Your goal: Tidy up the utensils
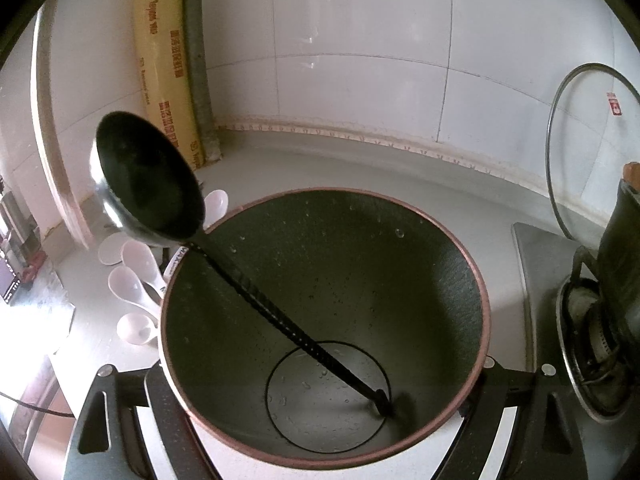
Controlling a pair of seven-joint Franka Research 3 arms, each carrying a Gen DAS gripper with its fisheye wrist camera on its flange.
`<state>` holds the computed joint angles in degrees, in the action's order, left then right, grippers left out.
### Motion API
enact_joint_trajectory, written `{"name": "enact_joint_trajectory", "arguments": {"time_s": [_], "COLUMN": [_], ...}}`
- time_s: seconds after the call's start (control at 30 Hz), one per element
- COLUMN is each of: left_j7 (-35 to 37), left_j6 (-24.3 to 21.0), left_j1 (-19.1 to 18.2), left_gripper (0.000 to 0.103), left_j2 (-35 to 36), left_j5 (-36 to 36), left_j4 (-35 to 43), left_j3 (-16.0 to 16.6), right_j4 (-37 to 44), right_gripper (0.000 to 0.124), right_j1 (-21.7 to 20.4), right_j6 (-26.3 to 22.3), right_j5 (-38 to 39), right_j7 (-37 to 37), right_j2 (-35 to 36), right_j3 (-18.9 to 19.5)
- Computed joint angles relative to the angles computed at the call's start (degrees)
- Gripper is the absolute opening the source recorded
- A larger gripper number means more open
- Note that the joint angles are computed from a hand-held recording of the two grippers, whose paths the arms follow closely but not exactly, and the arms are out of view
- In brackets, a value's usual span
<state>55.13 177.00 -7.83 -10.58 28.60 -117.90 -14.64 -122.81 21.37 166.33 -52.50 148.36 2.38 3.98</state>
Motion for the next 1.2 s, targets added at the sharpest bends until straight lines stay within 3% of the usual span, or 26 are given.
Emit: {"name": "enact_joint_trajectory", "arguments": {"time_s": [0.13,0.23,0.33,0.47,0.63,0.9,1.2], "left_j7": [3.0,9.7,11.2,19.1,26.5,34.1,32.8], "left_j6": [-2.3,-6.7,-12.6,-16.5,-22.2,-32.2,-47.4], "left_j1": [-2.2,-5.6,-5.3,-6.2,-6.3,-6.9,-9.9], "left_gripper": [0.009,0.009,0.010,0.010,0.012,0.019,0.021], "left_j2": [2.0,3.8,6.2,8.8,13.1,23.0,38.1], "left_j5": [-3.1,-11.7,-14.2,-24.8,-32.1,-35.0,-30.1], "left_j4": [0.5,0.8,1.5,1.1,3.5,12.8,32.4], "left_j3": [1.2,3.7,3.4,3.4,1.5,-2.2,-2.5], "right_j4": [-0.1,-0.2,-0.2,-0.1,-0.8,-3.7,-7.3], "right_gripper": [0.090,0.090,0.090,0.090,0.090,0.090,0.090], "right_j1": [0.0,0.0,-0.2,-0.4,-1.5,-4.8,-8.2], "right_j6": [0.0,0.0,0.0,-1.1,-2.4,-5.4,-6.3], "right_j5": [-0.3,-0.5,-0.4,-1.7,-3.2,-5.9,-7.2], "right_j7": [0.1,0.3,0.3,2.7,5.7,12.0,14.8], "right_j2": [-0.1,-0.2,-0.2,-0.5,-1.5,-4.8,-8.5], "right_j3": [0.0,0.0,0.0,-0.1,-0.2,0.7,2.9]}}
